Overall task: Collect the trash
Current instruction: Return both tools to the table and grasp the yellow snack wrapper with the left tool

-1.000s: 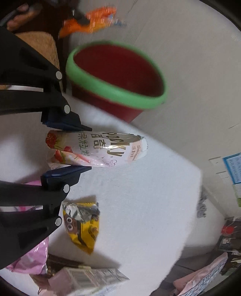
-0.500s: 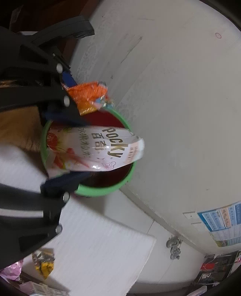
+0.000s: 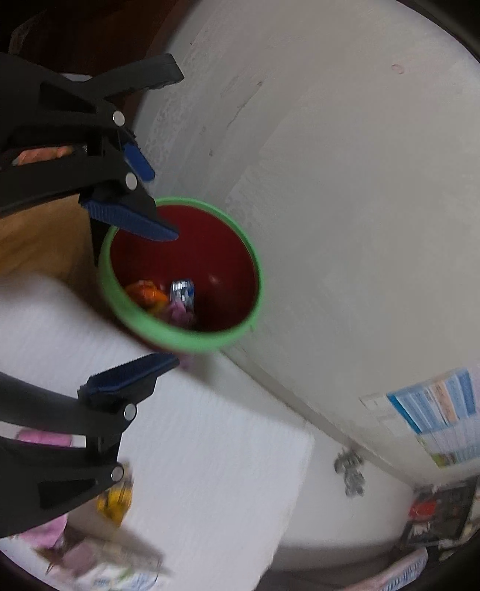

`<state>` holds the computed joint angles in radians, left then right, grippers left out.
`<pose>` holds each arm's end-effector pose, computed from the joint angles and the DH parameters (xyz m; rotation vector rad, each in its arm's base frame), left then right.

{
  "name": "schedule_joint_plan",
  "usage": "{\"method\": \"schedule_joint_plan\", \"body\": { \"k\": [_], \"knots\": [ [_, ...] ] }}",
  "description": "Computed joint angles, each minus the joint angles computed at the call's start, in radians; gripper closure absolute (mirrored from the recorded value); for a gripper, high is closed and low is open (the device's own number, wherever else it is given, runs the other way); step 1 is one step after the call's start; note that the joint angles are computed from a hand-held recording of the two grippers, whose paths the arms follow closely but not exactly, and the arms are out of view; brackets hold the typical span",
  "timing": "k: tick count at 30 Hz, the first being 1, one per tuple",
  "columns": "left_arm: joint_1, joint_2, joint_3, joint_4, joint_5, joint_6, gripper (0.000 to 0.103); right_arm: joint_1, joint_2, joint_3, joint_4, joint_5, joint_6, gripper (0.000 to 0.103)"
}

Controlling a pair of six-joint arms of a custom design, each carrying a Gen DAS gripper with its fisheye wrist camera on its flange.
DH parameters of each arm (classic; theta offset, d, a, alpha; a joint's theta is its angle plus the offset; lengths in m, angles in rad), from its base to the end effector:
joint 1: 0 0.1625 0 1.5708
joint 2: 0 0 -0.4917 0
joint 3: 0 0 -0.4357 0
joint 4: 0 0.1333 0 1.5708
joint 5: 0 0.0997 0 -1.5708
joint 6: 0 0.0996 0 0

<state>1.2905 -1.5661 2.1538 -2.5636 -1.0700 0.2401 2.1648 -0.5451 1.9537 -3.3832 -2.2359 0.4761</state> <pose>0.0382 -0.5219 0.3716 0.5367 2.5466 -0.5470 0.4028 -0.4680 -0.0454 -0.0305 -2.6252 0.9223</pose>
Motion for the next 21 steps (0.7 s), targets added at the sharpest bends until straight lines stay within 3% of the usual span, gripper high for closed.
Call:
{"method": "schedule_joint_plan", "body": {
  "k": [4, 7, 11, 17, 19, 20, 21],
  "knots": [
    [-0.038, -0.039, 0.037, 0.029, -0.013, -0.006, 0.032, 0.037, -0.069, 0.125, -0.04, -0.118, 0.051, 0.035],
    [-0.069, -0.062, 0.072, 0.055, -0.024, -0.016, 0.032, 0.061, -0.121, 0.222, 0.014, -0.209, 0.147, 0.032],
    [-0.104, -0.08, 0.124, 0.097, -0.034, -0.045, 0.032, 0.047, -0.171, 0.312, 0.178, -0.231, 0.279, 0.029],
    [-0.176, -0.111, 0.201, 0.156, -0.046, -0.068, 0.032, 0.006, -0.137, 0.319, 0.464, -0.256, 0.341, 0.029],
    [-0.208, -0.116, 0.221, 0.17, -0.037, -0.052, 0.032, -0.019, -0.115, 0.336, 0.434, -0.256, 0.307, 0.04],
    [-0.228, -0.117, 0.234, 0.171, -0.033, -0.035, 0.032, -0.027, -0.101, 0.348, 0.381, -0.244, 0.285, 0.062],
    [-0.238, -0.116, 0.238, 0.169, -0.03, -0.026, 0.032, -0.028, -0.097, 0.36, 0.333, -0.227, 0.275, 0.075]
  ]
}}
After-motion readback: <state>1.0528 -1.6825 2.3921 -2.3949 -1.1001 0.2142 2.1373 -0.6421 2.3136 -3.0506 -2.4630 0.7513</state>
